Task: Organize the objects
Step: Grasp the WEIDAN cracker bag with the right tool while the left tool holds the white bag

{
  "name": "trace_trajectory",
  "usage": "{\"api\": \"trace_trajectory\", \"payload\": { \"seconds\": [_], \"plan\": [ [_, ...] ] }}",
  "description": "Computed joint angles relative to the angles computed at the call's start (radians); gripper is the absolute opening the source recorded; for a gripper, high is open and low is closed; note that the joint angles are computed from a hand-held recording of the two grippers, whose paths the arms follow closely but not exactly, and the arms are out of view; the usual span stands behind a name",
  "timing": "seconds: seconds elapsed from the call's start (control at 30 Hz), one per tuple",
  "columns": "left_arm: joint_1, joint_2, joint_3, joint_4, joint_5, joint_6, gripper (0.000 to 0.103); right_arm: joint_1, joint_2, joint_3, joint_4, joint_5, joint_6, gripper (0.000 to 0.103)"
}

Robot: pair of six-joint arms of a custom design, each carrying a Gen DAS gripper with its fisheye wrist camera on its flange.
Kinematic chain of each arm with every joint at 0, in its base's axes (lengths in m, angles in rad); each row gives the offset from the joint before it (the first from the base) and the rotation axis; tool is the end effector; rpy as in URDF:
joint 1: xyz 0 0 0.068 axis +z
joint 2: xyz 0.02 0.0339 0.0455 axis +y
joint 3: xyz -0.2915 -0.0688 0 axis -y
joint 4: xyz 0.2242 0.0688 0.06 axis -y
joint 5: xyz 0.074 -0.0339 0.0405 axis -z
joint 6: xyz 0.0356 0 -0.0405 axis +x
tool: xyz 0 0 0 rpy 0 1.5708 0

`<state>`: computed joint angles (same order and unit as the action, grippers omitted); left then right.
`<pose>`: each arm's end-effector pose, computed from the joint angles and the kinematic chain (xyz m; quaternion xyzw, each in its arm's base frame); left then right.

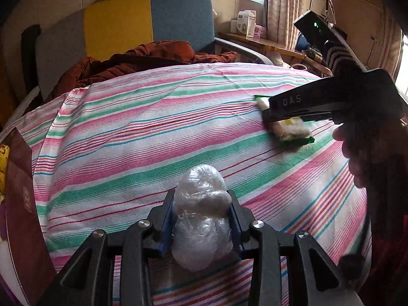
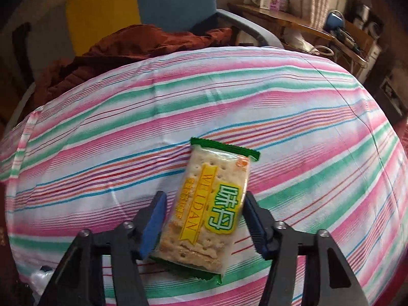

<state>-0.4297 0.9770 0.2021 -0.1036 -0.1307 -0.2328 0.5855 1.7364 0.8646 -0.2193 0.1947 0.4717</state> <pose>0.1191 -0.0495 0.1570 0.0702 0.9363 -0.0520 0.3401 0.2609 0.1647 0.1714 -0.0319 0.9665 0.0377 0.2518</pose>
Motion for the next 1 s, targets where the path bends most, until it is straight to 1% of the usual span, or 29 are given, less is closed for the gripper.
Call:
{"api": "trace_trajectory", "payload": {
  "seconds": [0.07, 0.17, 0.27, 0.37, 0.43, 0.5, 0.6, 0.67, 0.7, 0.77, 0.87, 1.0],
  "plan": [
    [0.006, -0.003, -0.002, 0.001, 0.008, 0.001, 0.037, 0.019, 0.0, 0.003, 0.015, -0.072, -0.029, 0.048],
    [0.023, -0.005, -0.004, 0.003, 0.028, 0.008, 0.037, 0.025, 0.018, 0.018, 0.003, -0.083, -0.043, 0.048],
    [0.046, -0.006, -0.007, 0.01, 0.058, 0.017, 0.039, -0.019, 0.015, 0.01, 0.016, -0.138, -0.02, 0.049],
    [0.041, -0.003, -0.006, 0.009, 0.057, 0.015, 0.039, -0.014, 0.025, 0.019, 0.014, -0.133, -0.02, 0.057],
    [0.035, 0.0, -0.005, 0.011, 0.051, 0.011, 0.04, 0.007, 0.033, 0.028, 0.005, -0.118, -0.021, 0.07],
    [0.034, 0.003, -0.004, 0.012, 0.049, 0.012, 0.04, 0.03, 0.053, 0.053, -0.015, -0.093, -0.032, 0.073],
    [0.027, 0.006, -0.002, 0.013, 0.043, 0.008, 0.04, 0.071, 0.046, 0.056, -0.052, -0.035, -0.031, 0.071],
    [0.023, 0.006, -0.002, 0.011, 0.039, 0.007, 0.041, 0.081, 0.055, 0.066, -0.067, -0.004, -0.038, 0.062],
    [0.026, 0.003, -0.003, 0.01, 0.044, 0.01, 0.041, 0.079, 0.051, 0.066, -0.066, -0.004, -0.039, 0.047],
    [0.03, -0.001, -0.004, 0.008, 0.051, 0.013, 0.042, 0.071, 0.027, 0.054, -0.071, -0.027, -0.041, 0.047],
    [0.041, -0.002, -0.003, 0.007, 0.06, 0.019, 0.042, 0.091, 0.025, 0.061, -0.081, -0.029, -0.072, 0.047],
    [0.006, 0.005, -0.001, 0.006, 0.02, 0.006, 0.042, 0.127, 0.05, 0.084, -0.092, 0.002, -0.105, 0.048]
  ]
}}
